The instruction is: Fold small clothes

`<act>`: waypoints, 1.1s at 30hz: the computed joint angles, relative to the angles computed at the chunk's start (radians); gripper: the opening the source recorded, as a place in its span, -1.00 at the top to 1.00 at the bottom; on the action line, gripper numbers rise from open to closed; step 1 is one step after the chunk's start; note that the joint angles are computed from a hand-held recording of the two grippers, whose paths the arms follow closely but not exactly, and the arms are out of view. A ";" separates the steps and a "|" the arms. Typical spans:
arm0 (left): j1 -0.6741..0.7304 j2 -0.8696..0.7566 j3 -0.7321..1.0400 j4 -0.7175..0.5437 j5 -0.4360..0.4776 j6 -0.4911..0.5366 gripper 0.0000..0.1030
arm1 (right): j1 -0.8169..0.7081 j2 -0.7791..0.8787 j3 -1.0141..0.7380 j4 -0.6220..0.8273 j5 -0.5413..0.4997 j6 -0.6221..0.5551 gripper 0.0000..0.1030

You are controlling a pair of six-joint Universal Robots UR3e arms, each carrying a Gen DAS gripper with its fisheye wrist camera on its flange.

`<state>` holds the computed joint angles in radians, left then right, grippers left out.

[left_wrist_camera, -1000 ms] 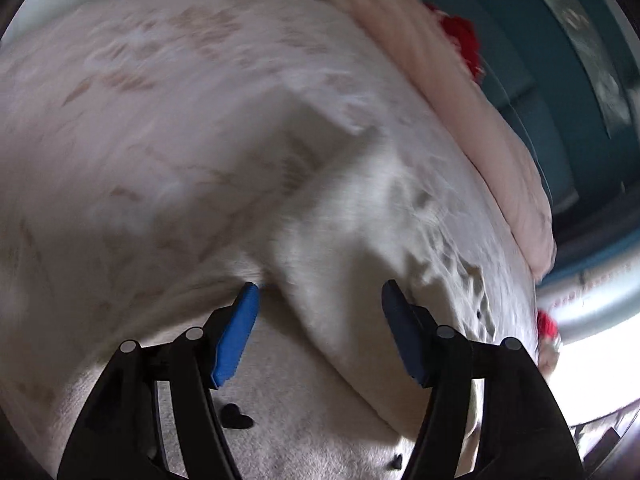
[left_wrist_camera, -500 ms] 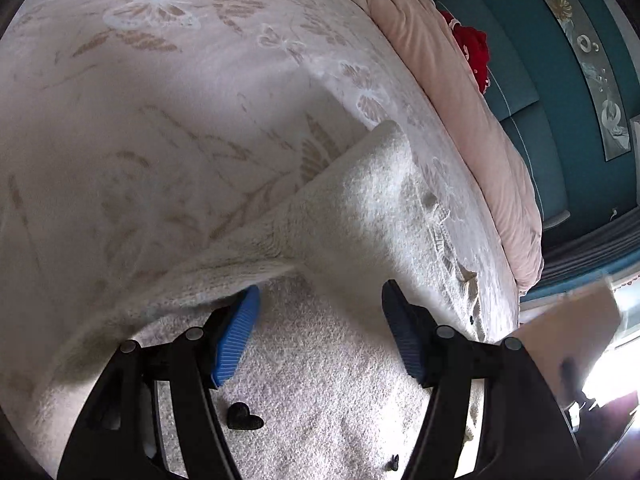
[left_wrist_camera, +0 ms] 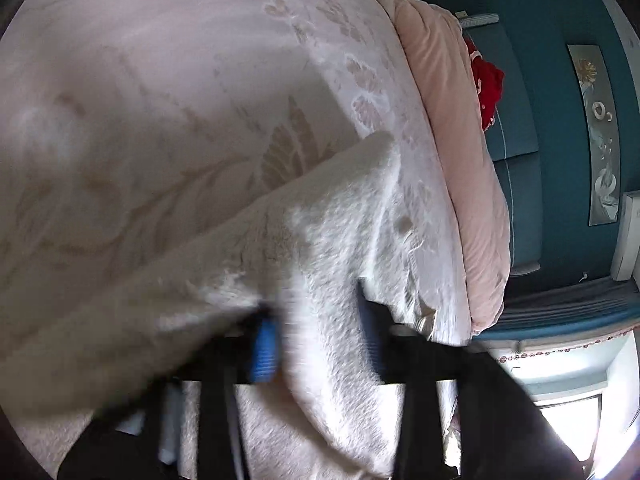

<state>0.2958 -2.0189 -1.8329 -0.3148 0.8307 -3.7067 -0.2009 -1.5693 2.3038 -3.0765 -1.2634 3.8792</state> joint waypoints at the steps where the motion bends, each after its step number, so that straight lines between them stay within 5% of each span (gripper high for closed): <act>1: -0.004 0.006 0.007 0.015 0.020 -0.005 0.87 | -0.003 0.022 -0.055 0.051 0.017 -0.018 0.83; 4: 0.005 0.038 0.009 0.134 0.042 -0.011 0.87 | 0.063 0.051 -0.302 0.126 -0.001 -0.095 0.84; 8: 0.026 0.062 -0.017 0.264 0.039 -0.027 0.86 | 0.134 0.038 -0.473 0.030 -0.029 -0.159 0.85; 11: 0.017 0.017 -0.011 0.246 0.070 0.040 0.80 | 0.125 0.039 -0.384 0.037 -0.132 -0.222 0.88; 14: -0.009 -0.044 0.013 0.125 0.112 0.136 0.79 | 0.016 0.142 -0.266 0.156 -0.059 -0.173 0.87; 17: -0.022 -0.061 -0.022 0.155 0.134 0.172 0.79 | 0.000 0.170 -0.158 0.065 -0.056 -0.183 0.88; 25: -0.051 -0.060 0.027 0.098 0.181 0.233 0.77 | 0.025 0.163 -0.258 0.126 -0.098 -0.223 0.84; 27: -0.045 -0.056 0.018 0.097 0.177 0.268 0.77 | -0.029 0.194 -0.229 0.167 -0.017 -0.239 0.89; 30: -0.010 0.030 -0.028 -0.005 0.127 0.395 0.66 | -0.048 0.061 -0.146 0.181 -0.022 -0.229 0.50; 33: 0.078 0.200 -0.151 -0.146 0.069 0.554 0.27 | 0.006 -0.131 -0.080 0.269 -0.113 -0.240 0.17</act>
